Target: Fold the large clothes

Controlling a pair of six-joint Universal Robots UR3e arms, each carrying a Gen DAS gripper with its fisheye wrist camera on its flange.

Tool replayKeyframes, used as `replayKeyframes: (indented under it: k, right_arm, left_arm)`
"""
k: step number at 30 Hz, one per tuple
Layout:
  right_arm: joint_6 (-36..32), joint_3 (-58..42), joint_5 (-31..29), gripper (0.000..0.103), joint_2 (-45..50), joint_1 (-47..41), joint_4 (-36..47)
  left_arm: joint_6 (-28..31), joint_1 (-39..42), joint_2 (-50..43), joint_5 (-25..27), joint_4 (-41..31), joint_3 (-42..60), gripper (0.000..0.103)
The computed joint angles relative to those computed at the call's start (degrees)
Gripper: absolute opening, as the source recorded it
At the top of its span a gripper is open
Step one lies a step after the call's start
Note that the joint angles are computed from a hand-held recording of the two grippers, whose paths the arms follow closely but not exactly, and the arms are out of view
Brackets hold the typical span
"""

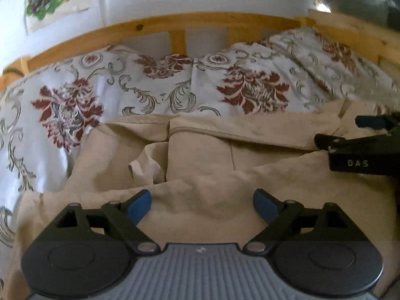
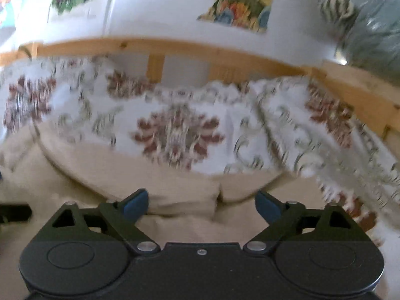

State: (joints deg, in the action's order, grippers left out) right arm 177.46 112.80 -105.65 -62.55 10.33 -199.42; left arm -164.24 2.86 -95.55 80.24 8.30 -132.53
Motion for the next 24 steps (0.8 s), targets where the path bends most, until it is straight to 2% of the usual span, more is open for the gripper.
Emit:
replayKeyframes:
  k: [3, 5, 8, 9, 10, 13, 15, 18, 19, 20, 22, 24]
  right_arm:
    - [-0.47, -2.48, -2.89, 0.092, 3.65, 1.5, 0.84]
    - [-0.82, -2.95, -2.87, 0.093, 3.88, 1.74, 1.52]
    - [0.74, 5.05, 6.86, 0.091, -1.84, -2.72, -4.12]
    - [1.94, 7.8, 7.01, 0.092, -4.32, -3.09, -6.01]
    - [3.06, 9.97, 4.61, 0.093, -6.94, -2.14, -6.75]
    - [2.64, 16.22, -1.49, 0.101, -13.47, 2.13, -8.77]
    - [1.48, 19.66, -5.07, 0.102, -14.89, 5.61, -11.79]
    - [-0.25, 21.4, -10.83, 0.102, -11.56, 10.79, -15.47]
    - [-0.65, 21.28, -12.23, 0.102, -9.7, 11.78, -15.87]
    - [-0.95, 21.46, -13.32, 0.102, -6.9, 12.51, -18.04]
    - [-0.33, 21.91, -12.78, 0.102, -2.17, 12.02, -22.67]
    - [1.36, 22.47, -10.11, 0.102, -2.91, 10.03, -19.91]
  left_arm:
    - [-0.03, -0.57, -2.99, 0.66, 4.71, -0.64, 0.097]
    - [-0.23, 2.11, -2.71, -3.8, 3.68, -1.05, 0.101]
    - [-1.24, 6.49, 1.63, -9.7, 0.13, -2.91, 0.101]
    - [-2.72, 7.24, 4.44, -9.86, -1.62, -3.71, 0.101]
    - [-4.5, 8.33, 7.56, -10.6, -2.8, -5.15, 0.101]
    - [-6.72, 15.06, 17.98, -18.89, -4.06, -13.4, 0.102]
    - [-7.9, 14.07, 20.23, -16.29, -1.65, -17.06, 0.102]
    - [-6.3, 4.39, 11.4, -1.9, 9.37, -17.08, 0.102]
    - [-5.4, 2.92, 8.95, 0.01, 12.58, -17.21, 0.102]
    - [-5.24, 2.38, 7.65, 0.68, 14.42, -17.29, 0.102]
    - [-5.61, 2.11, 7.86, 0.76, 11.43, -15.7, 0.102]
    - [-5.23, 3.06, 8.83, -0.57, 8.68, -15.11, 0.102]
